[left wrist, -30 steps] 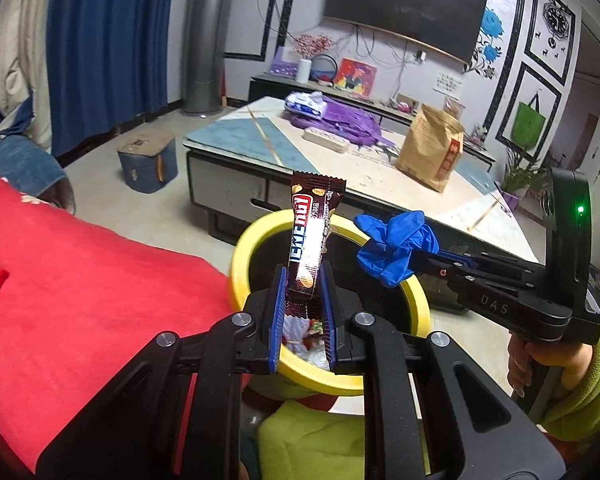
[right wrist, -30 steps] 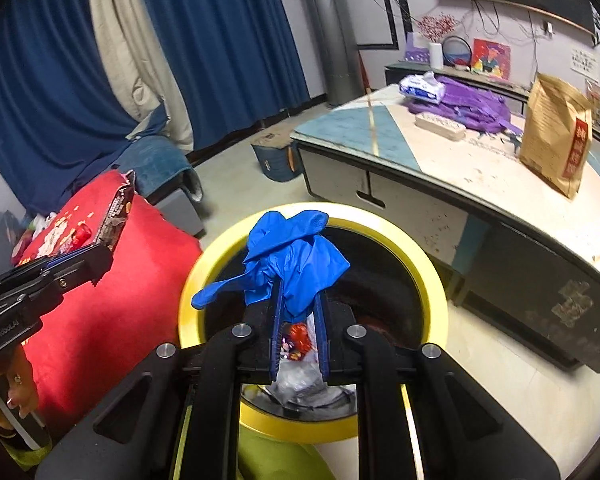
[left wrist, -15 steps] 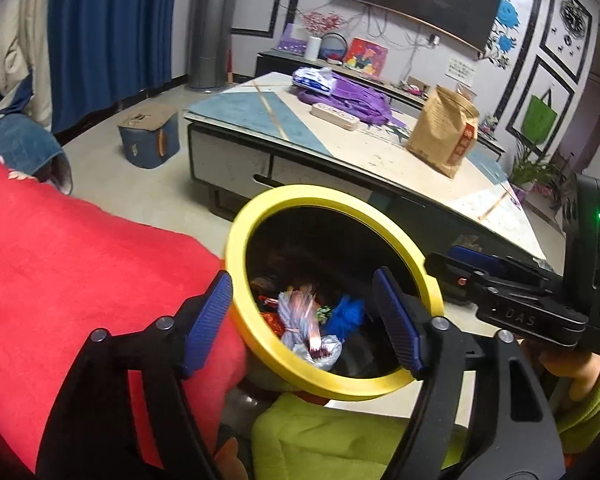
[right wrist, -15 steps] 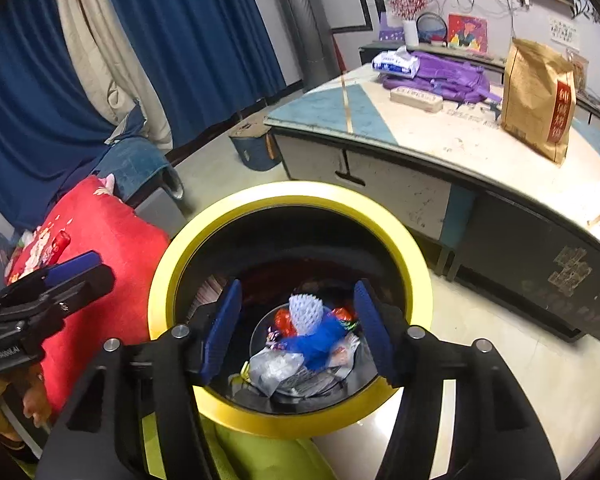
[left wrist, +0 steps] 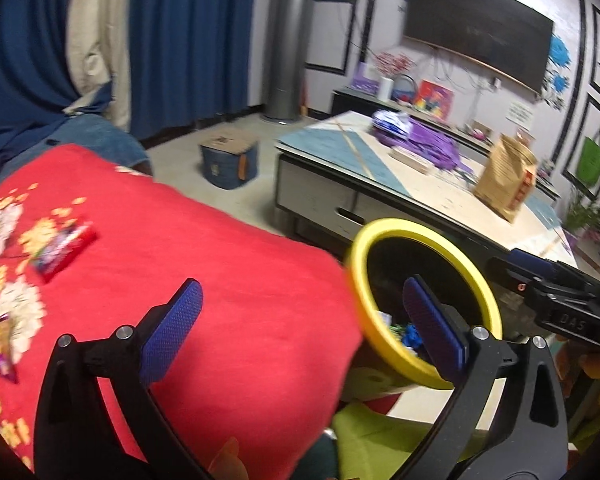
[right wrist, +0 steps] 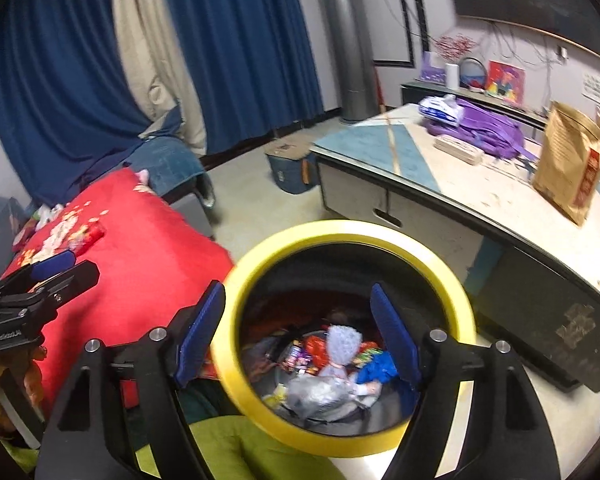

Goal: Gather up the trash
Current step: 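Move both open tools back over the red tube and purple wrapper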

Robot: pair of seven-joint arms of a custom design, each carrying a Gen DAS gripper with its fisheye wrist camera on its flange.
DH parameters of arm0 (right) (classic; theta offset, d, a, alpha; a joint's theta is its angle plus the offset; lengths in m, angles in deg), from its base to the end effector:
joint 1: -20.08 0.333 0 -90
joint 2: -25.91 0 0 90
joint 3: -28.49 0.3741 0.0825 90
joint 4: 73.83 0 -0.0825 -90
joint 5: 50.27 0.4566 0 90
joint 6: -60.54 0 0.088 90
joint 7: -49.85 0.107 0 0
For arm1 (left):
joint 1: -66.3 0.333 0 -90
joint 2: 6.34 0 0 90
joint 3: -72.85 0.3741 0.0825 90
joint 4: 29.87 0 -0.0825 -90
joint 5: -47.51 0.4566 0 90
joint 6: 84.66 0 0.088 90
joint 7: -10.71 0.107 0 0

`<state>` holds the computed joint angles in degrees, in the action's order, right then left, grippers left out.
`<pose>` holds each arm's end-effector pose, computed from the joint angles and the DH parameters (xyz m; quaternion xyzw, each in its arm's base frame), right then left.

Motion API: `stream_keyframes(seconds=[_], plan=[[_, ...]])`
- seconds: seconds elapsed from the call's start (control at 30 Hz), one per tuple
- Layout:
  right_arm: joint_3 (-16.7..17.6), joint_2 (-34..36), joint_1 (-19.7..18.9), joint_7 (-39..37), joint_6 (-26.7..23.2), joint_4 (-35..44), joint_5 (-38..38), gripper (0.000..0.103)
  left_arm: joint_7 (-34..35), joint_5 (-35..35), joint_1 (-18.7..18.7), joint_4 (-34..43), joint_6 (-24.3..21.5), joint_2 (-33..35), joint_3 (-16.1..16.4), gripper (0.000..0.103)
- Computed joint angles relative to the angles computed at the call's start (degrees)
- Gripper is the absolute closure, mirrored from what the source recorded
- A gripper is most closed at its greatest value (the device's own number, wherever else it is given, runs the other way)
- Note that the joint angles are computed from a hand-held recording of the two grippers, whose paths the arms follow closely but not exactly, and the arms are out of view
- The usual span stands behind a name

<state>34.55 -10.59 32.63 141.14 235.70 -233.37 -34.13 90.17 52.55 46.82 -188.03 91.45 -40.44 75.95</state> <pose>0.3934 0.1118 0.5041 -0.6487 0.6213 -0.2191 0.3810 0.4027 -0.1244 0.5048 -0.5753 0.6904 -0.3705 0.2348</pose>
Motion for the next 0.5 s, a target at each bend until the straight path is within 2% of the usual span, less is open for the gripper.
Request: stream_keyframes(seconds=[0.07,0.17,0.27,0.5], plan=[[-0.95,0.71,2.13,-0.65,-0.04,1.06,0.47,0.030,-0.58,0.55,2.45,-0.77,-0.38,-1.60,-0.96,0.011],[-1.00,2.17,4.51,-1.55,0.12,3.11,0.85,0.030,-2.56,2.77,8.96,-2.11,-0.36,-4.29,-4.27,0.011],[-1.07,4.24,7.18,-2.57,0.09,5.44,1.47,0.030,-4.47,4.83,13.90,-3.31,-0.82,-7.02,-5.93,0.011],[-1.37,10.49,13.37,-5.32,-0.16,12.05,3.96,0.030,-5.48,7.73,20.38,-5.70,-2.42,-12.26,-4.26,0.011]])
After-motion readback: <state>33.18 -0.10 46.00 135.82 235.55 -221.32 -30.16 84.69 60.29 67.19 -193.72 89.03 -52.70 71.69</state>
